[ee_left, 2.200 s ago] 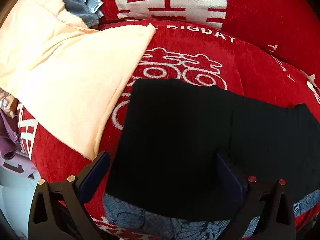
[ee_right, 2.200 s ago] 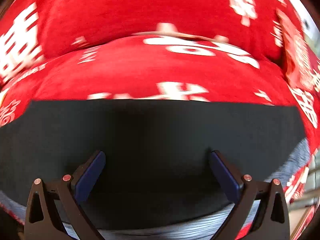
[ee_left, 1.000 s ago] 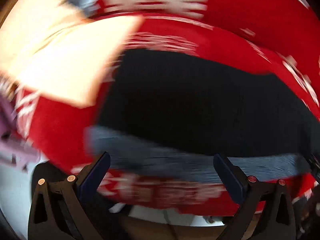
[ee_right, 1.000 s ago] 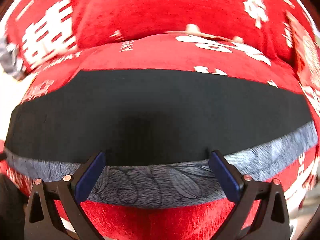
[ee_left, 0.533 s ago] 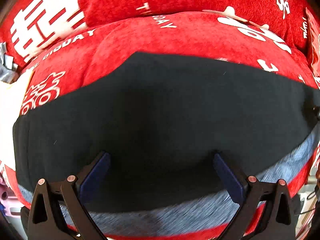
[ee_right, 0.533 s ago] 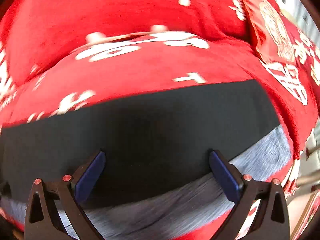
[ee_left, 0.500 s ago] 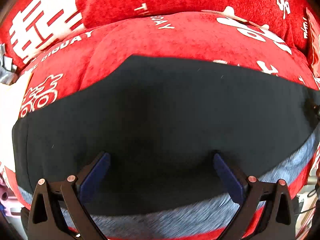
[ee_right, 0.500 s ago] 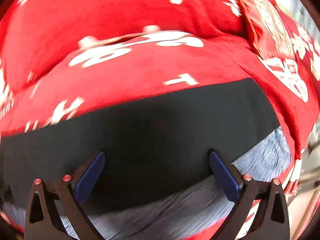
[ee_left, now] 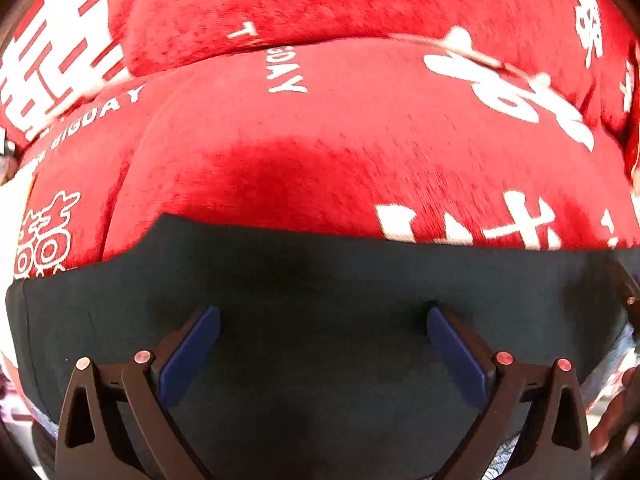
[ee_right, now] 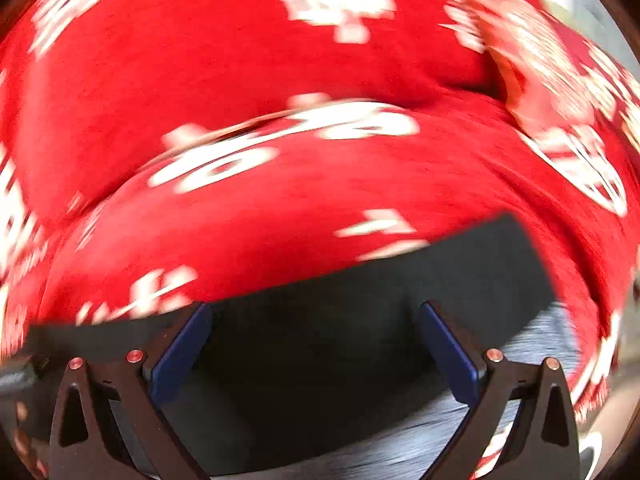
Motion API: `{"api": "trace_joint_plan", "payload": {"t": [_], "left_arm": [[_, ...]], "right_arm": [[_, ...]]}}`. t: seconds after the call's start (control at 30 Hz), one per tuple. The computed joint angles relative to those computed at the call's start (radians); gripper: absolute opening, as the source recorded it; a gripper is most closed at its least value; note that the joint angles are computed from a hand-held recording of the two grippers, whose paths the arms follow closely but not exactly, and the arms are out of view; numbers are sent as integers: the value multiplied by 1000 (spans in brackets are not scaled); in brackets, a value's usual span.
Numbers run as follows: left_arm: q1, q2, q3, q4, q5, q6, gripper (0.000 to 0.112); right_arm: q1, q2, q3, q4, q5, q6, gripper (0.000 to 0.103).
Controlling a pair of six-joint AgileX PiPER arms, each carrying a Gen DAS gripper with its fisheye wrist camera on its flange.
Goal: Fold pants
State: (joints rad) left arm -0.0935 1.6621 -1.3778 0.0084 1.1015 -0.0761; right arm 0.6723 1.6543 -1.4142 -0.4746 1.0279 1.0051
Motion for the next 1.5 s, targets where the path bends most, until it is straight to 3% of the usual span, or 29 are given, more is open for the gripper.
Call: {"api": "trace_joint_plan", "payload": {"t": [0.1, 0.2, 0.27, 0.33, 0.4, 0.47, 0.6, 0.7, 0.8, 0.83, 0.93, 1.03, 1.1, 1.17, 1.3, 1.37, 1.5], "left_arm": [[3, -2, 2, -3, -7, 0, 103], [23, -7, 2, -11, 7, 36, 103], [32, -20, 11, -13, 18, 32, 103], [30, -59, 42, -32, 27, 31, 103], [-7, -115, 94, -46, 18, 44, 103], [-96, -153, 132, -21, 9, 38, 103], [-272, -197, 187, 37, 5, -6, 103], [-332, -215, 180, 73, 2, -39, 103], [-361, -176, 115, 48, 20, -54, 103], [-372, -157, 96, 46, 25, -65, 103], [-417, -73, 46, 41, 41, -132, 103], [-468, -41, 13, 101, 18, -232, 103], [-482, -2, -36, 117, 31, -268, 103], [-472, 31, -85, 113, 52, -287, 103], [-446, 83, -174, 139, 74, -396, 103], [-426, 102, -201, 130, 90, -416, 103], [-363, 70, -140, 66, 63, -421, 103]], "right_arm": [[37, 125, -82, 9, 29, -68, 103], [3, 88, -5, -60, -4, 12, 103], [-69, 3, 100, -65, -20, 75, 103], [-103, -76, 168, -64, 27, 106, 103], [-99, -207, 287, -53, -11, 132, 103], [-84, -298, 387, -23, -74, 118, 103], [-24, -476, 610, -92, -91, 220, 103], [-114, -700, 746, -30, -32, 343, 103], [-47, -853, 800, -107, 81, 422, 103], [-89, -911, 821, -73, 57, 381, 103], [-256, -1007, 901, 139, -160, 203, 103], [-101, -917, 924, 101, -304, 254, 103], [17, -806, 889, -86, -282, 383, 103], [13, -742, 874, -156, -315, 406, 103], [-221, -695, 845, 32, -505, 94, 103], [-309, -700, 832, 162, -543, -67, 103], [-263, -739, 863, 234, -600, -97, 103]]}}
